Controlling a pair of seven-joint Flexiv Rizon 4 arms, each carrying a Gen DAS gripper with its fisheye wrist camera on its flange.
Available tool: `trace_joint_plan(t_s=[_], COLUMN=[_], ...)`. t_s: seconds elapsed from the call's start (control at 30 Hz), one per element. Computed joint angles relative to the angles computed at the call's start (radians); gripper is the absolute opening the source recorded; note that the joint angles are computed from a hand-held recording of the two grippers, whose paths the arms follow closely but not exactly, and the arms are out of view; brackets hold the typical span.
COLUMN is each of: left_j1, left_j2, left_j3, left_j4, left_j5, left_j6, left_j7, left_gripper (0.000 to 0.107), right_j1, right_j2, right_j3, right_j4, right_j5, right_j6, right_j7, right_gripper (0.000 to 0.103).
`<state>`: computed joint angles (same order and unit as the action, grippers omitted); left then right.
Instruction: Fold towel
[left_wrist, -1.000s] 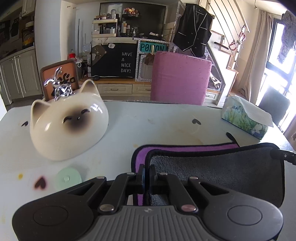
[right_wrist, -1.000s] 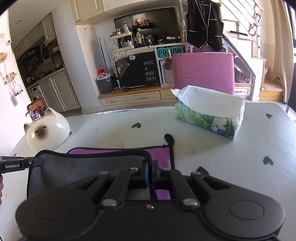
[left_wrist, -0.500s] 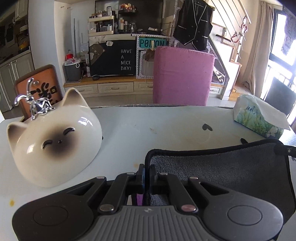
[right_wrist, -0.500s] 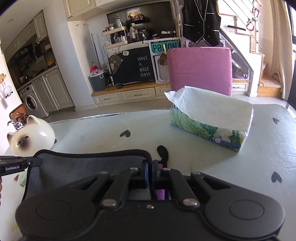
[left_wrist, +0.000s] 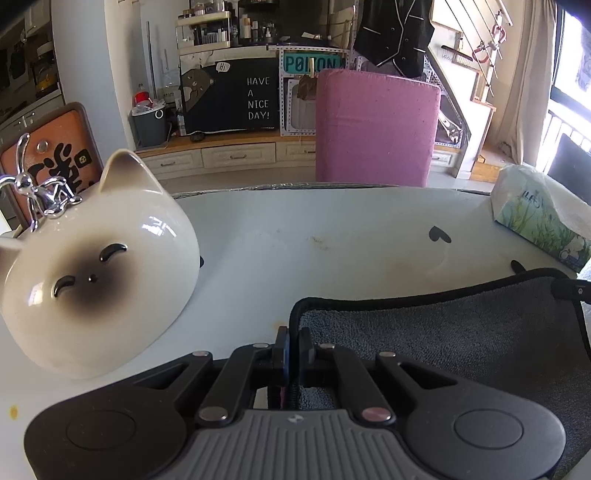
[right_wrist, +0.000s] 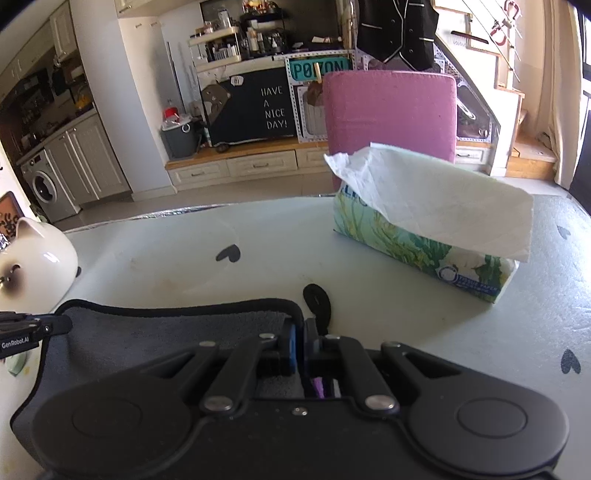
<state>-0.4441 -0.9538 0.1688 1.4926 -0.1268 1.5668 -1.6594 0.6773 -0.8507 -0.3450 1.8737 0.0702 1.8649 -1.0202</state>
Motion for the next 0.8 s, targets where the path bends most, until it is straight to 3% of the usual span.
trace_joint_plan(t_s=[0.23, 0.33, 0.37, 0.4, 0.57, 0.63, 0.73, 0.8], left_j1=[-0.026, -0.031, -0.026, -0.028, -0.017, -0.007, -0.016, -0.018], left_j2=[-0.025, -0.027, -0.024, -0.021, 0.003, 0.018, 0.035, 0.045], left_j3=[0.037, 0.047, 0.042, 0.047, 0.033, 0.015, 0.022, 0.022], left_j4=[-0.038, -0.039, -0.036, -0.033, -0.014, -0.001, 0.015, 0.025], left_j5=[0.005, 0.014, 0.017, 0.019, 0.033, 0.040, 0.053, 0.058], left_j6=[-0.030, -0.036, -0.038, -0.040, -0.055, -0.062, -0.063, -0.065], left_j7=[-0.027, -0.043, -0.044, -0.051, -0.057, -0.051, -0.057, -0.062], left_gripper=[0.006, 0.013, 0.016, 0.026, 0.073, 0.098, 0.099, 0.101], right_j1=[-0.011, -0.013, -0.010, -0.010, -0.018, -0.027, -0.032, -0.036], right_j2=[-0.023, -0.032, -0.034, -0.034, -0.021, -0.011, 0.006, 0.017], right_j3=[0.000, -0.008, -0.013, -0.013, -0.001, 0.014, 0.030, 0.041], right_j4=[-0.031, -0.040, -0.039, -0.036, -0.015, -0.006, 0.011, 0.023], right_j5=[-0.020, -0.035, -0.036, -0.038, -0.035, -0.037, -0.036, -0.033], right_j6=[-0.039, -0.054, -0.055, -0.050, -0.010, -0.003, 0.004, 0.009], right_j7=[0.020, 0.029, 0.034, 0.038, 0.030, 0.017, -0.001, -0.010], right_gripper=[0.006, 0.013, 0.020, 0.033, 0.065, 0.076, 0.085, 0.097])
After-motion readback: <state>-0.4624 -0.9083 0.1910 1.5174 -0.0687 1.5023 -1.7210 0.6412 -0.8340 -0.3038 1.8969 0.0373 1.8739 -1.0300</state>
